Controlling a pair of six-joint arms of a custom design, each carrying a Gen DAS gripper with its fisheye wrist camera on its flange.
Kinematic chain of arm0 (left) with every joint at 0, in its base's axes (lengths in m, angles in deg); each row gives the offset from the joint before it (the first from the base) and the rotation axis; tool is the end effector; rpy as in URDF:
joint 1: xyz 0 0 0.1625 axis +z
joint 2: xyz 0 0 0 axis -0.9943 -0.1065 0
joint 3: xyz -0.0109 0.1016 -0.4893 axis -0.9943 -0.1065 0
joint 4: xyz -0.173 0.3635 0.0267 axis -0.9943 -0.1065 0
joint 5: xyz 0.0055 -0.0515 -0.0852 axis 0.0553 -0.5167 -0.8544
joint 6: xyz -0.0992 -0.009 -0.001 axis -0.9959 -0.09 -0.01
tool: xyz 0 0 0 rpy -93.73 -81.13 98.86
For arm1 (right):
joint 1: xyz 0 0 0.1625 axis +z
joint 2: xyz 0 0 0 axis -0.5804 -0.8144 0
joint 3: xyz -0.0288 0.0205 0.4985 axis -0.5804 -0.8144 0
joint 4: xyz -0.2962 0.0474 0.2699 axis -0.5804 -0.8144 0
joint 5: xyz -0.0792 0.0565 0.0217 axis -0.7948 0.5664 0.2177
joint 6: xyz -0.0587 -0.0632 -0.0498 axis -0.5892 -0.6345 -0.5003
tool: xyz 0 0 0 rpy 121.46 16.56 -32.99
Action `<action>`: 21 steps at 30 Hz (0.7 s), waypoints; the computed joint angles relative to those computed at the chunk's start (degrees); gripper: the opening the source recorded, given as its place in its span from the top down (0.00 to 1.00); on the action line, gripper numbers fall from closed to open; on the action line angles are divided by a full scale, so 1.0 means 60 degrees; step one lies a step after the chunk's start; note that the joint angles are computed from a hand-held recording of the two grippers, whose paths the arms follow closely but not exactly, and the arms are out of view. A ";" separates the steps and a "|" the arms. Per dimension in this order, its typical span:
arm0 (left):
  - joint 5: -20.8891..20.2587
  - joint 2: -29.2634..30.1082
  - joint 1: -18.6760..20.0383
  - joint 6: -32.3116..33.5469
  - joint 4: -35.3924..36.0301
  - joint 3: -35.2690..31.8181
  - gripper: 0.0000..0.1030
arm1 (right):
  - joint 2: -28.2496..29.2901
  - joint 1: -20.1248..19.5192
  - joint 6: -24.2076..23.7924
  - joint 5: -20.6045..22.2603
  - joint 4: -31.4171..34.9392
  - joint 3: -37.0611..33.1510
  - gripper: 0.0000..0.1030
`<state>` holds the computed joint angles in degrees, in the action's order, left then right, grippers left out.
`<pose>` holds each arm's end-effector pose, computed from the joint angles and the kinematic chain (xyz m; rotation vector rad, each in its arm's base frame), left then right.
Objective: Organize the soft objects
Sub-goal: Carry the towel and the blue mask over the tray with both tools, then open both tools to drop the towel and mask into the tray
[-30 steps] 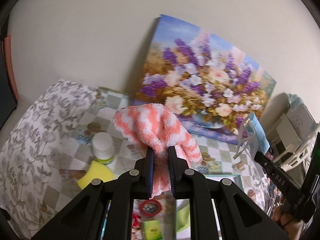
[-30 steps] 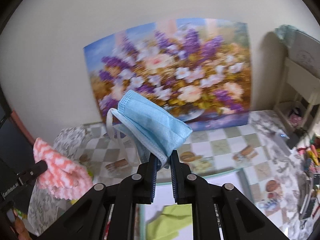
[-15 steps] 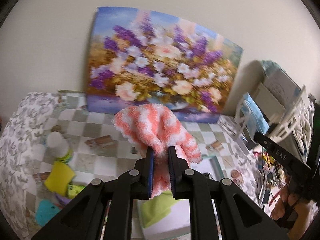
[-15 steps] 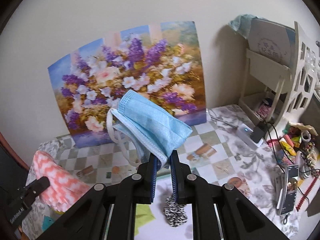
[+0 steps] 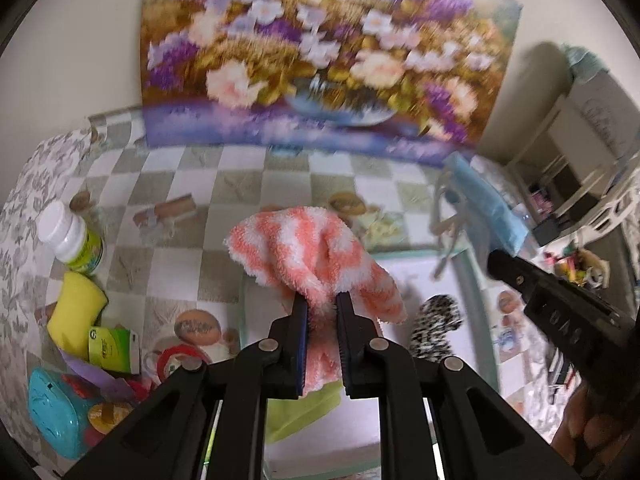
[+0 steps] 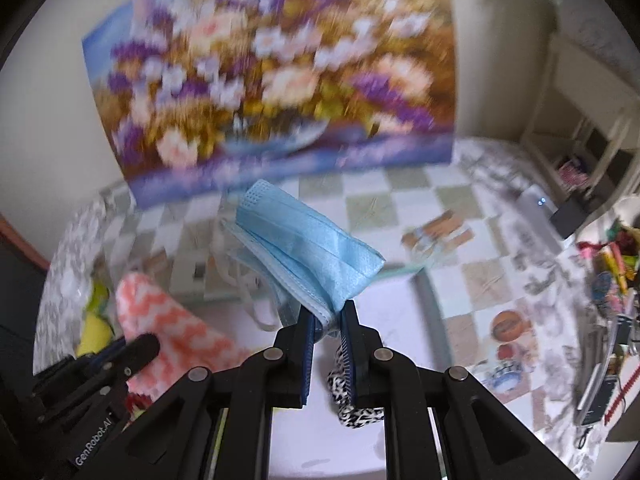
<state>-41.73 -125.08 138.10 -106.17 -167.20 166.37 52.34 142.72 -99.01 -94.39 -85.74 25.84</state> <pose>-0.2687 -0.7300 0.2401 -0.1036 2.3955 -0.7433 0.3265 -0.7961 0.1893 0.5305 -2.4475 0.4684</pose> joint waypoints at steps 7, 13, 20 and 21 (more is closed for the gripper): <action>0.0085 0.0439 0.0262 -0.0920 0.1583 -0.0527 0.86 | 0.0382 -0.0349 0.0320 0.0074 0.1297 -0.0227 0.87; -0.0050 0.0776 0.0493 -0.1412 0.2666 -0.0837 0.86 | 0.0636 -0.0537 0.0551 -0.0219 0.2036 -0.0375 0.87; -0.0175 0.0896 0.0585 -0.1730 0.3389 -0.0937 0.82 | 0.0697 -0.0629 0.0756 -0.0398 0.2501 -0.0448 0.84; -0.0202 0.0870 0.0573 -0.1698 0.3342 -0.0917 0.77 | 0.0674 -0.0632 0.0774 -0.0386 0.2502 -0.0445 0.84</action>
